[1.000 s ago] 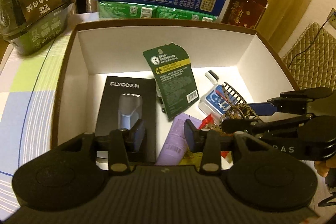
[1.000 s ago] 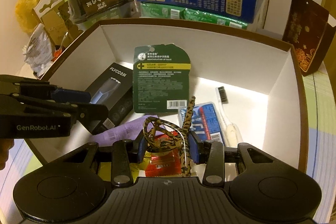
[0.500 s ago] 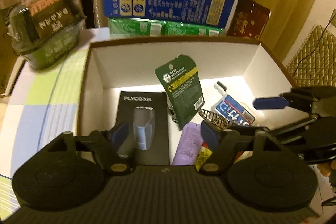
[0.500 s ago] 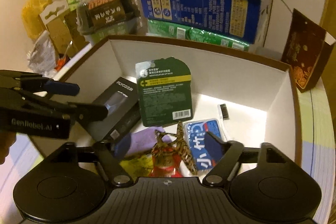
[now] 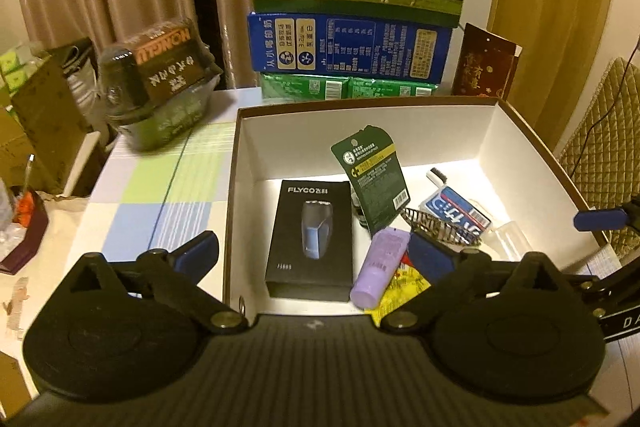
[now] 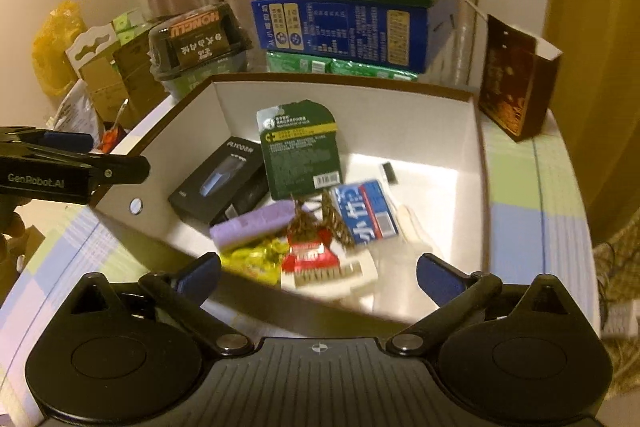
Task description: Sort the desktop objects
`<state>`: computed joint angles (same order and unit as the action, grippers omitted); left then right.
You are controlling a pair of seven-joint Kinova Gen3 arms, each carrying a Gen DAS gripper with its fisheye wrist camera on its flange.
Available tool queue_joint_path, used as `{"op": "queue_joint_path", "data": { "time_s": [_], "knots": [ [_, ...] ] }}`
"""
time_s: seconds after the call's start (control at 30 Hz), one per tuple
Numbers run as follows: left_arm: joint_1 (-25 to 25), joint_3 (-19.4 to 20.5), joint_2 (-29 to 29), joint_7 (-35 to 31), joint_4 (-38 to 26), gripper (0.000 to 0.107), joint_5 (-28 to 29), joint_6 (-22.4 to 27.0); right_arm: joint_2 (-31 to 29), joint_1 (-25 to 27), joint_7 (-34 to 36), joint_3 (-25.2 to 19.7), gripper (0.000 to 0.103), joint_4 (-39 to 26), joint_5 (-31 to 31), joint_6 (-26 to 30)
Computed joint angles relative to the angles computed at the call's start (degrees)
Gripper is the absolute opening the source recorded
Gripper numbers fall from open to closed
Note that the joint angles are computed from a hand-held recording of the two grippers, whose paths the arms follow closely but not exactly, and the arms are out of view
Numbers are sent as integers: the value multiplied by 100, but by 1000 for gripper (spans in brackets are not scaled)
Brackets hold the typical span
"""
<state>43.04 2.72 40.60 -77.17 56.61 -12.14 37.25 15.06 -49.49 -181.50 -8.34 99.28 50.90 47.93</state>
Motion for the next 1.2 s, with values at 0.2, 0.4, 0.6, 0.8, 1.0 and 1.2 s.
{"op": "queue_joint_path", "data": {
  "time_s": [0.2,0.4,0.6,0.8,1.0,1.2],
  "knots": [
    [460,-379,-642,525,1049,102,-458,-556,-112,-443,-436,-218,101,36,128,709],
    [592,-304,-1099,947,1621,102,-760,-581,-234,-696,-863,-449,101,95,133,1146],
    [755,-273,-1492,1595,2018,102,-1111,-474,-363,-857,-1088,-660,101,83,144,1560],
    [886,-131,-1769,2117,2317,102,-1552,-217,-486,-1027,-1259,-871,101,123,126,1780],
    [929,99,-2025,2552,2612,102,-1870,58,-577,-1219,-1456,-1069,101,172,68,1953],
    [973,322,-2231,2972,2900,102,-2139,271,-649,-1397,-1557,-1231,101,216,-46,2118]
  ]
}}
